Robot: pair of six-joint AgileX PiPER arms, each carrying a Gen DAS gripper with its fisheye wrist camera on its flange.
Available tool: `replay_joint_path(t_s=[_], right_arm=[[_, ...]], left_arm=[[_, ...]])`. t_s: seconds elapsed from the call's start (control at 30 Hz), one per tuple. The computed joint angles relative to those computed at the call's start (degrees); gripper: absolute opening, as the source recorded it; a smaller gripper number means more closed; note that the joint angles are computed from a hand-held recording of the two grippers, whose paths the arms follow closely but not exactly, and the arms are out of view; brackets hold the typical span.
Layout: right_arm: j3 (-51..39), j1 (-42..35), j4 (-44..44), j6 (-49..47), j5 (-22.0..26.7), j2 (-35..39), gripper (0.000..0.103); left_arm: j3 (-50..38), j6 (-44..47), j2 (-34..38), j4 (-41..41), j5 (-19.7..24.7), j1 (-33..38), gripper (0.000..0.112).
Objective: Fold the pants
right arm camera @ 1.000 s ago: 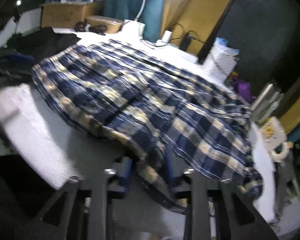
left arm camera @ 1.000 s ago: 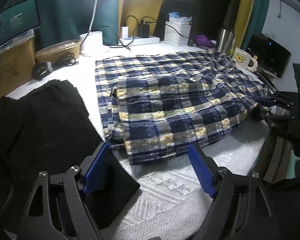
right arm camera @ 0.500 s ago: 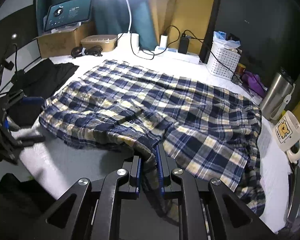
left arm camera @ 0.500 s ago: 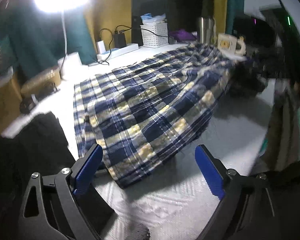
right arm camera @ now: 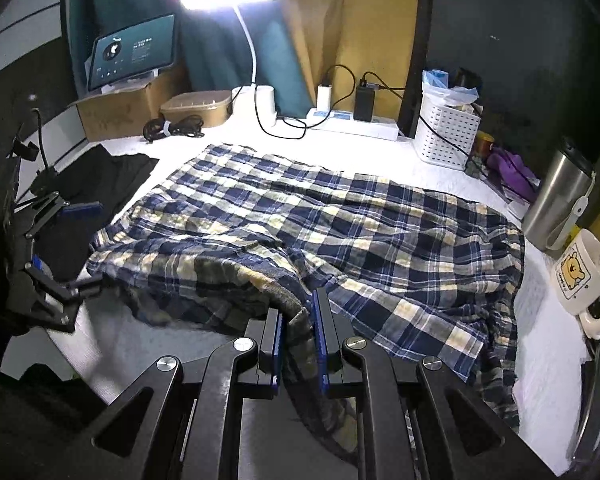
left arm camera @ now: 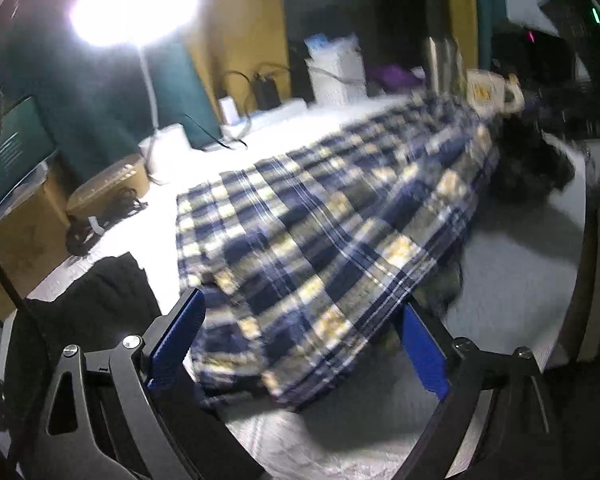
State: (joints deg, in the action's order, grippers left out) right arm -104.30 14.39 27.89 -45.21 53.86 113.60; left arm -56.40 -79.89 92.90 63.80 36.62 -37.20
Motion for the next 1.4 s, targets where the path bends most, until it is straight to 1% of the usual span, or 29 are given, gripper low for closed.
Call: replay_joint_path(t_s=[0.07, 0.13, 0.2, 0.3, 0.37, 0.43, 0.5, 0.53, 0.57, 0.6, 0.67, 0.7, 0.8, 0.87, 0.9, 0.93, 0.97, 1.0, 1.03, 1.07, 1.2, 1.27, 1.37, 1.4], right_arm=[[-1.0, -0.2, 0.3, 0.0, 0.4, 0.5, 0.014], [-1.9, -0.3, 0.7, -0.2, 0.9, 1.0, 0.014], [-2.8, -0.4, 1.3, -0.4, 1.5, 1.5, 0.014], [-3.3, -0.6, 2.1, -0.7, 1.9, 1.8, 0.014], [-3.2, -0.7, 2.3, -0.7, 1.9, 1.8, 0.014], [-2.5, -1.0, 2.9, -1.0, 1.6, 1.6, 0.014], [-1.8, -1.3, 3.5, -1.4, 1.4, 1.5, 0.014], [-1.3, -1.4, 3.8, -1.6, 1.2, 1.3, 0.014], [-0.7, -1.4, 3.9, -1.6, 0.7, 1.2, 0.014], [0.3, -1.3, 3.9, -1.9, 0.1, 0.9, 0.014], [2.6, -1.1, 4.5, -2.5, -1.5, 0.1, 0.014], [4.7, -1.2, 6.0, -3.6, -2.8, -0.7, 0.014], [10.4, -0.7, 8.7, -7.0, -6.0, -2.8, 0.014], [14.0, -0.2, 9.7, -8.7, -8.2, -4.1, 0.016], [16.3, 0.0, 10.0, -9.0, -9.8, -5.0, 0.034], [18.7, 0.1, 10.8, -9.9, -11.9, -6.0, 0.078], [20.8, -0.1, 12.9, -11.9, -13.0, -6.8, 0.102], [22.9, -0.4, 15.2, -14.3, -13.8, -7.7, 0.103], [24.1, -0.4, 15.5, -14.7, -14.4, -8.1, 0.103], [25.4, 0.1, 14.6, -14.3, -16.2, -8.6, 0.103], [29.7, 2.9, 9.4, -10.6, -26.5, -9.5, 0.103], [31.5, 4.9, 4.2, -6.3, -33.2, -9.7, 0.103], [33.5, 6.7, -3.2, -1.3, -40.6, -9.1, 0.103], [34.4, 7.2, -7.8, 2.2, -43.2, -8.9, 0.103]], left_arm=[[0.0, 0.5, -1.4, -0.9, -2.5, 1.5, 0.093], [-0.7, 0.8, -1.6, -1.2, -3.9, 2.0, 0.093], [-2.3, -0.1, -0.1, 0.4, -2.6, 1.2, 0.093], [-6.2, 4.9, 4.0, -1.9, -2.0, 1.5, 0.093], [-9.0, 11.0, 6.8, -6.8, -2.3, 2.5, 0.093], [-10.4, 13.0, 8.8, -8.1, -1.1, 2.5, 0.091], [-11.0, 14.6, 9.8, -9.1, -0.1, 2.4, 0.069], [-11.0, 16.2, 9.7, -10.8, -0.5, 2.9, 0.043], [-10.7, 17.1, 9.1, -12.7, -0.9, 3.6, 0.020], [-10.1, 16.7, 8.4, -13.2, -1.1, 3.9, 0.014], [-8.2, 13.4, 5.5, -11.5, -1.6, 4.3, 0.012], [-7.8, 12.1, 4.5, -10.3, -1.2, 4.1, 0.005], [-7.3, 8.5, 1.0, -7.2, 0.3, 3.8, 0.004], [-7.3, 7.7, -1.6, -7.4, -1.1, 4.6, 0.004], [-7.7, 7.7, -2.2, -7.5, -1.4, 4.8, 0.004], [-8.3, 7.9, -2.7, -7.5, -1.2, 4.7, 0.003], [-8.8, 8.1, -2.9, -7.6, -1.2, 4.7, 0.003], [-9.3, 8.4, -3.1, -7.7, -1.2, 4.6, 0.003], [-10.0, 9.3, -3.1, -8.3, -1.2, 4.6, 0.003], [-10.9, 10.4, -3.1, -9.1, -1.0, 4.6, 0.003], [-13.2, 13.3, -3.4, -11.0, 0.3, 3.9, 0.003], [-14.0, 14.1, -4.0, -12.0, 0.6, 3.4, 0.003], [-15.0, 14.4, -4.6, -12.2, 2.1, 2.4, 0.003], [-15.2, 14.1, -4.9, -12.0, 2.5, 2.1, 0.003]])
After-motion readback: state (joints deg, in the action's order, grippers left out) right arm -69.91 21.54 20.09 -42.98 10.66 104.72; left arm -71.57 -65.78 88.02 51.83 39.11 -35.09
